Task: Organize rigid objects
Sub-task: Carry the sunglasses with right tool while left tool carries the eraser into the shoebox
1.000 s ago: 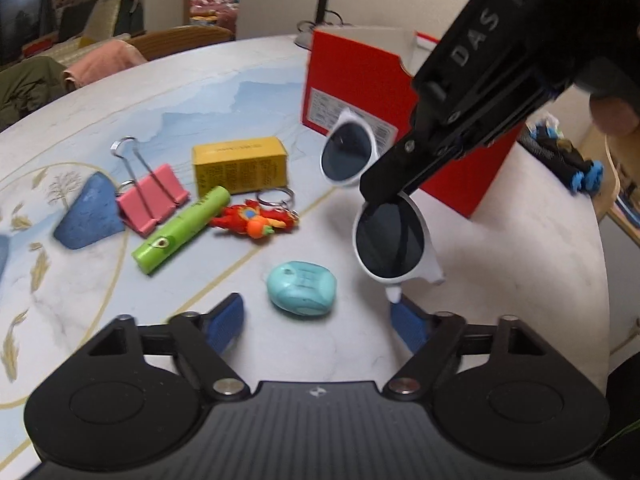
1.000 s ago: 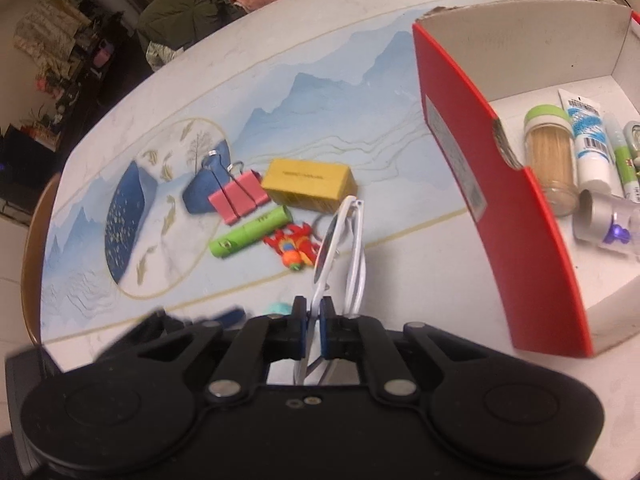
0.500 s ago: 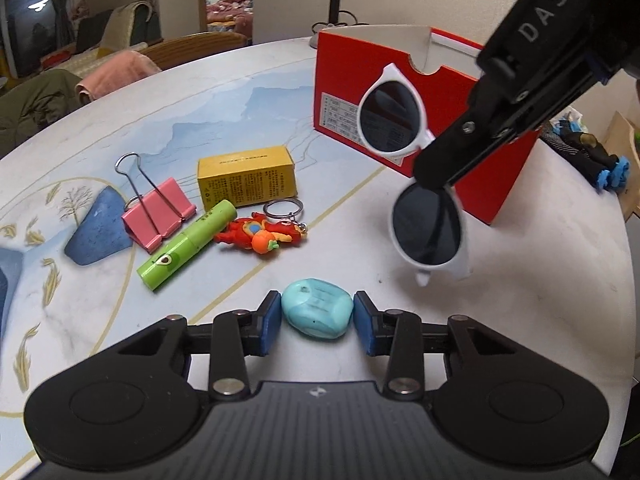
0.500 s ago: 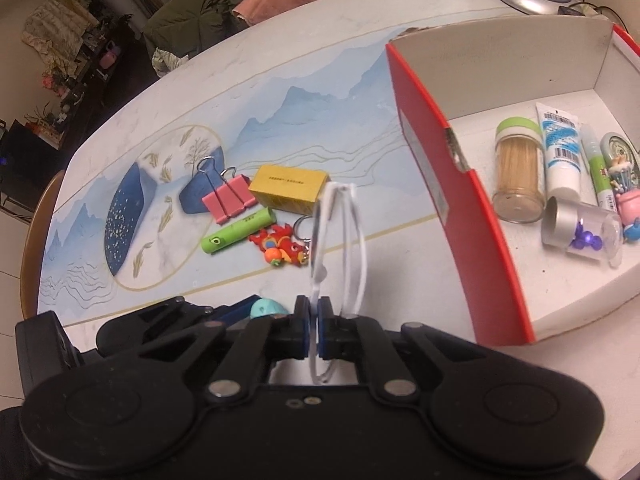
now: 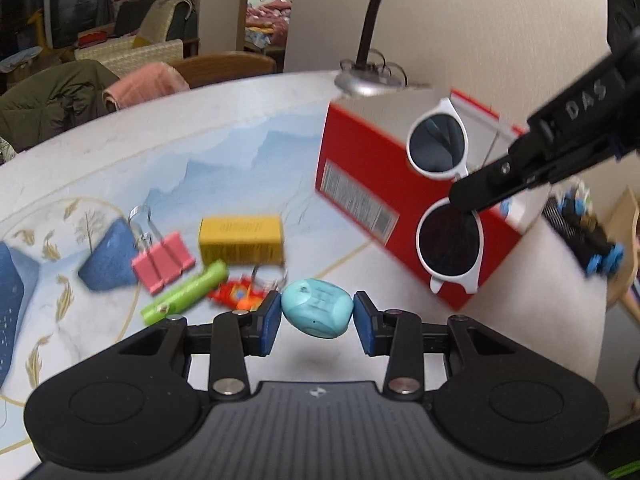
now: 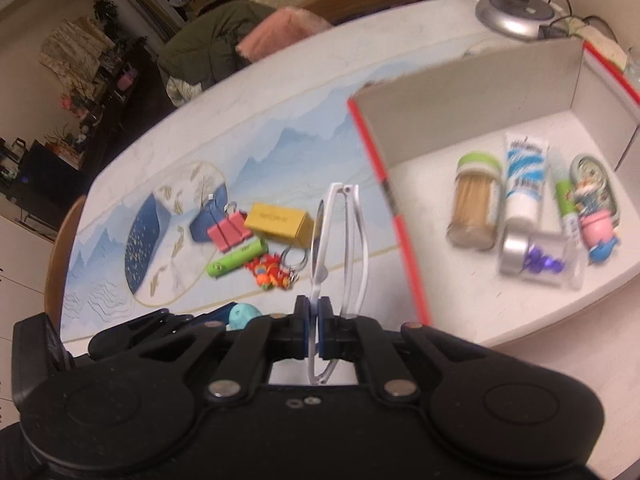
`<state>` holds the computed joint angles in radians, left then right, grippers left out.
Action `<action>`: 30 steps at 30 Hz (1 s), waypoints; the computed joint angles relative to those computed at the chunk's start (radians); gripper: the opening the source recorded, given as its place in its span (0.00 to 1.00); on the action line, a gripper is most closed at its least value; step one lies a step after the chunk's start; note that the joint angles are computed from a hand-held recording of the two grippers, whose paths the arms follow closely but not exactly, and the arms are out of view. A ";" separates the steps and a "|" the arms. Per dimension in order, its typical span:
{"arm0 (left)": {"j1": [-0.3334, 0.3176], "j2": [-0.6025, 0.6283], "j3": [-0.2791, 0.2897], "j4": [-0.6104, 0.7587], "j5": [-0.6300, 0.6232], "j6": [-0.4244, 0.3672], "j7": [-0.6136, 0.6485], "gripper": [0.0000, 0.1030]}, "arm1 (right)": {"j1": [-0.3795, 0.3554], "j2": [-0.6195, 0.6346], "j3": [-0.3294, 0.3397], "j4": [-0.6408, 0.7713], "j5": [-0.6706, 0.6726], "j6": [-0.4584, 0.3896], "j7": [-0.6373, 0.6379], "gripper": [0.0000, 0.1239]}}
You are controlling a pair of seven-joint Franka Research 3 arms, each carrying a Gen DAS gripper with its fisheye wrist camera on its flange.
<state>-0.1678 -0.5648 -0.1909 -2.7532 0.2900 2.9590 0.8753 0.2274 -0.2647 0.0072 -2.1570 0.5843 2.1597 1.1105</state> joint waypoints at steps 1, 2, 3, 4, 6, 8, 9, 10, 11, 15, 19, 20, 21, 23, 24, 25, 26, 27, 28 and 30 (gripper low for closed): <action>0.008 0.006 -0.011 0.019 0.002 -0.004 -0.009 0.37 | -0.003 0.005 -0.008 0.012 0.005 -0.004 -0.007 0.02; 0.019 0.012 -0.024 0.038 0.008 -0.007 -0.021 0.37 | -0.007 0.012 -0.016 0.025 0.013 -0.007 -0.015 0.02; 0.031 0.021 -0.038 0.058 0.015 -0.009 -0.034 0.37 | -0.013 0.019 -0.023 0.038 0.021 -0.009 -0.022 0.02; 0.039 0.031 -0.047 0.078 0.022 -0.010 -0.044 0.37 | -0.019 0.027 -0.029 0.052 0.026 -0.009 -0.026 0.02; 0.050 0.057 -0.061 0.120 0.037 -0.010 -0.063 0.37 | -0.035 0.047 -0.042 0.082 0.037 -0.012 -0.041 0.02; 0.061 0.089 -0.079 0.167 0.060 -0.017 -0.078 0.37 | -0.052 0.070 -0.052 0.113 0.047 -0.013 -0.050 0.02; 0.066 0.107 -0.087 0.191 0.071 -0.019 -0.086 0.37 | -0.061 0.083 -0.059 0.130 0.060 -0.019 -0.055 0.03; 0.065 0.126 -0.091 0.215 0.081 -0.023 -0.091 0.37 | -0.071 0.097 -0.066 0.149 0.074 -0.027 -0.059 0.02; 0.069 0.146 -0.098 0.240 0.094 -0.026 -0.099 0.37 | -0.080 0.104 -0.066 0.158 0.074 -0.020 -0.062 0.03; 0.062 0.239 -0.114 0.347 0.139 -0.046 -0.122 0.37 | -0.112 0.150 -0.072 0.204 0.080 -0.018 -0.077 0.02; 0.030 0.353 -0.112 0.471 0.182 -0.089 -0.115 0.37 | -0.149 0.207 -0.078 0.248 0.064 -0.015 -0.073 0.02; 0.020 0.384 -0.111 0.502 0.191 -0.102 -0.115 0.37 | -0.159 0.224 -0.081 0.263 0.060 -0.021 -0.074 0.02; 0.009 0.413 -0.107 0.532 0.196 -0.114 -0.115 0.37 | -0.169 0.240 -0.082 0.277 0.054 -0.027 -0.071 0.02; -0.021 0.470 -0.092 0.592 0.177 -0.139 -0.091 0.37 | -0.186 0.268 -0.081 0.296 0.041 -0.027 -0.067 0.02; -0.034 0.498 -0.087 0.624 0.170 -0.154 -0.084 0.37 | -0.194 0.281 -0.082 0.307 0.036 -0.032 -0.066 0.02; -0.045 0.525 -0.081 0.654 0.162 -0.167 -0.076 0.37 | -0.201 0.294 -0.081 0.318 0.030 -0.034 -0.065 0.02; -0.056 0.552 -0.076 0.684 0.144 -0.178 -0.060 0.37 | -0.210 0.307 -0.082 0.329 0.029 -0.041 -0.069 0.02; -0.065 0.582 -0.071 0.716 0.124 -0.188 -0.041 0.37 | -0.220 0.318 -0.084 0.340 0.025 -0.051 -0.073 0.02; -0.074 0.610 -0.067 0.750 0.119 -0.204 -0.033 0.37 | -0.226 0.330 -0.083 0.351 0.015 -0.057 -0.073 0.02; -0.091 0.663 -0.061 0.814 0.110 -0.236 -0.017 0.37 | -0.240 0.354 -0.083 0.375 -0.002 -0.075 -0.084 0.02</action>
<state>-0.2584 0.0982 -0.2521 -1.9390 0.3995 2.7231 0.8579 -0.0123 0.0888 -0.0754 -1.7824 0.5820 2.0848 1.0267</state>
